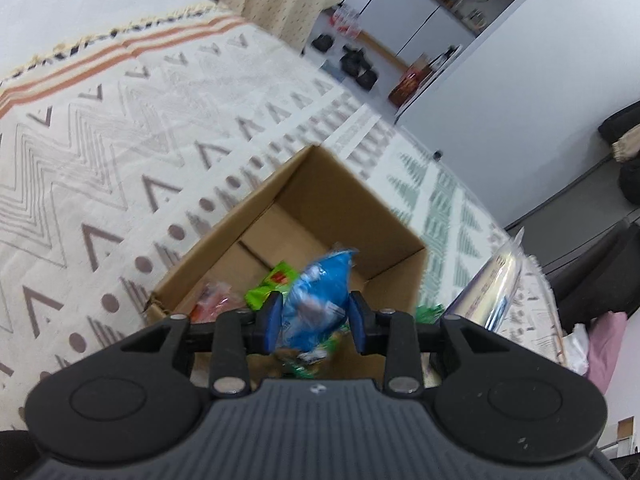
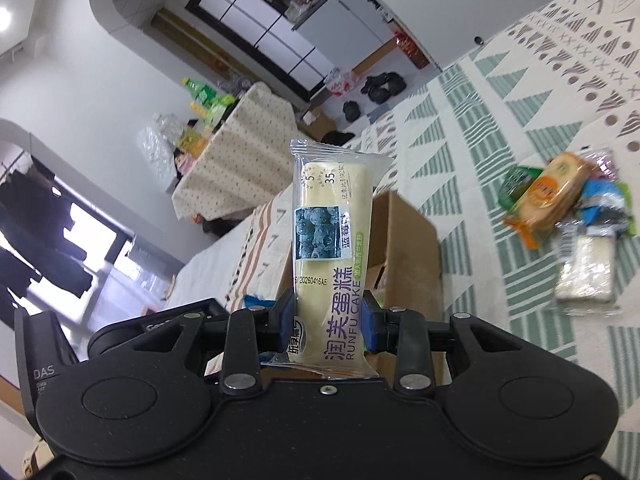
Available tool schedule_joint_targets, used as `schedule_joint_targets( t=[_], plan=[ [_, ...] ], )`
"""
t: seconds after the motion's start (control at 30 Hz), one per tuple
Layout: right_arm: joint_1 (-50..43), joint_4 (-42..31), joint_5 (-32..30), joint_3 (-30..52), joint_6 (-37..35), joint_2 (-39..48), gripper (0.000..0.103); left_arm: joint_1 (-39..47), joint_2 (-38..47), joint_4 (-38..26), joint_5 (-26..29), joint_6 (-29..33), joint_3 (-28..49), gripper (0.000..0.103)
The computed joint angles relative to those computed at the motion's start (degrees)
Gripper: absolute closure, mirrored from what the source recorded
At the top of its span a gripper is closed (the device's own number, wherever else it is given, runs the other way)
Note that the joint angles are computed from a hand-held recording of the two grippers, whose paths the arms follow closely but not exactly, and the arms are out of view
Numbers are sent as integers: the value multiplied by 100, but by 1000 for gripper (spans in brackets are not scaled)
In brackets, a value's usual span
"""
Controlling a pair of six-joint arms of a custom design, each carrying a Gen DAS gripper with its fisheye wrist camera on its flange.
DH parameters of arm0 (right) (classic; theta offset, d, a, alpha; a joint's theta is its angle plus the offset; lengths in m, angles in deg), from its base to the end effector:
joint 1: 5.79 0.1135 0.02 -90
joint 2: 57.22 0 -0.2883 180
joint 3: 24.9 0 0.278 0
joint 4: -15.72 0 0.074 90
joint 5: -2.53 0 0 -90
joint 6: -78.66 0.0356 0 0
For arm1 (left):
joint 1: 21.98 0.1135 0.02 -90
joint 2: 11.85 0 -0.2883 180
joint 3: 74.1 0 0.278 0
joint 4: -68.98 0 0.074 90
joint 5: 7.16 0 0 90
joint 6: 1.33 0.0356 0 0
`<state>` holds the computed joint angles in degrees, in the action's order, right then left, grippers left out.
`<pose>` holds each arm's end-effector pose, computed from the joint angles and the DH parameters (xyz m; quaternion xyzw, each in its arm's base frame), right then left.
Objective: Organize snacks
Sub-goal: 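Open both grippers to drop the snacks into the box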
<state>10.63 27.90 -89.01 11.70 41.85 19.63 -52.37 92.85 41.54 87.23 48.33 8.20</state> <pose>0.2523 0.0753 0.1631 0.2639 0.8158 0.3031 0.4159 0.3616 -0.2152 0.2027 -0.0683 0.9361 -0.2279 0.2590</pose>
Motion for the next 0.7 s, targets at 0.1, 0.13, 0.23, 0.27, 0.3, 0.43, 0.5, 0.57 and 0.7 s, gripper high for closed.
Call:
schedule_joint_targets(
  t=[0.1,0.13,0.23,0.27,0.3,0.43,0.5,0.57,0.7],
  plan=[
    [120,28,23,156,-11,277,70,126,180,-380,59,-32,226,55],
    [149,14,25,208,-13,358,70,161,198,-439,79,-49,245,51],
    [208,-44,55,351,12,546,70,254,179,-442,74,-29,226,46],
    [227,-78,79,398,6,590,70,283,175,-475,64,-14,243,44],
    [263,-99,118,451,-5,645,70,310,170,-506,65,-10,257,40],
    [332,-138,156,555,-32,709,56,369,122,-577,101,22,283,32],
    [374,-162,293,539,-39,637,40,373,115,-640,177,52,319,28],
    [399,-295,423,502,-71,465,39,340,79,-719,179,42,331,23],
    [375,-613,612,357,1,86,39,245,-152,-628,17,27,146,16]
  ],
)
